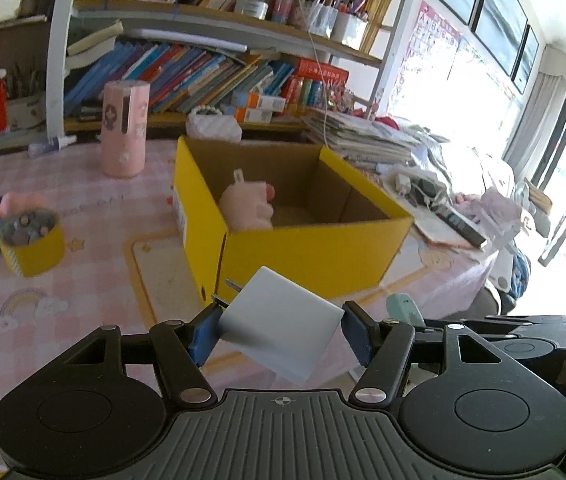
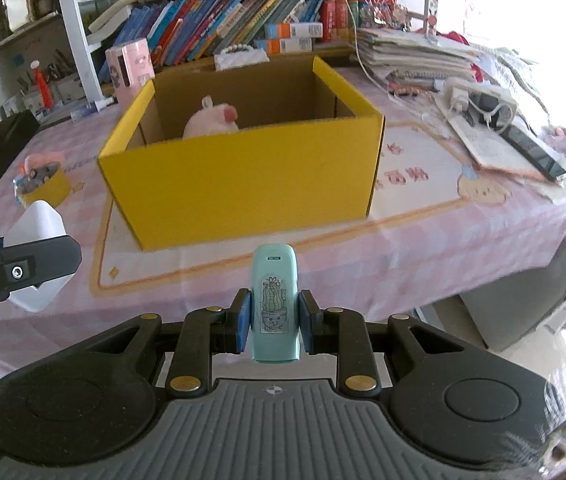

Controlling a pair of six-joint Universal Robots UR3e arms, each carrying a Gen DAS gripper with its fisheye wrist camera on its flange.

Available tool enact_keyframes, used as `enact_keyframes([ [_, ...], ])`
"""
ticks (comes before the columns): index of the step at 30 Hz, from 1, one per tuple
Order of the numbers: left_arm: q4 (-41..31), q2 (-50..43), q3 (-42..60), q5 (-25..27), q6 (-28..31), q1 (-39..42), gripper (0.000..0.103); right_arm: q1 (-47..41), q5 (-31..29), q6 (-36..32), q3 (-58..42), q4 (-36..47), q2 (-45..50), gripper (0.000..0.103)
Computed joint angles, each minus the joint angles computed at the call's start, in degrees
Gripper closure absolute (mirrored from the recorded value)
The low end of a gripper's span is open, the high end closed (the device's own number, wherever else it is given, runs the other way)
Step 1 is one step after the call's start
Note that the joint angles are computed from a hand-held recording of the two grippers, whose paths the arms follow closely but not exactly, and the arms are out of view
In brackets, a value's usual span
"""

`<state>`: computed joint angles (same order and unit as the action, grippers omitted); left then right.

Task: Organize objects
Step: 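Carry the charger cube and eraser over the yellow box with both grippers, then open both grippers to drop the charger cube and eraser into the yellow box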

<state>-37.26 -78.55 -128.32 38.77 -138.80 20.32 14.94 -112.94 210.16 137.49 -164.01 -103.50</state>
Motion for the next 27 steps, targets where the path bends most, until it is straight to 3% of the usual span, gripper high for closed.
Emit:
enact_keyframes([
  [7, 17.35, -11.16, 7.0, 3.49, -13.62, -7.57, 0.038, -9.8, 4.93, -13.39, -0.94, -9.75, 1.15, 0.08],
  [13, 27.69, -20.16, 14.5, 9.9, -23.22, -14.39, 0.038, -20.68, 14.55, -22.28, -3.48, -14.5, 3.73, 0.08],
  [19, 29.74, -27.08, 21.86, 17.26, -28.32, -20.24, 0.038, -27.44, 22.5, -28.44, -6.73, -16.6, 8.6, 0.08],
  [27, 28.83, -33.49, 29.16, 25.48, -30.21, -25.71, 0.038, -31.22, 30.09, -34.94, -11.06, -15.9, 15.22, 0.08],
])
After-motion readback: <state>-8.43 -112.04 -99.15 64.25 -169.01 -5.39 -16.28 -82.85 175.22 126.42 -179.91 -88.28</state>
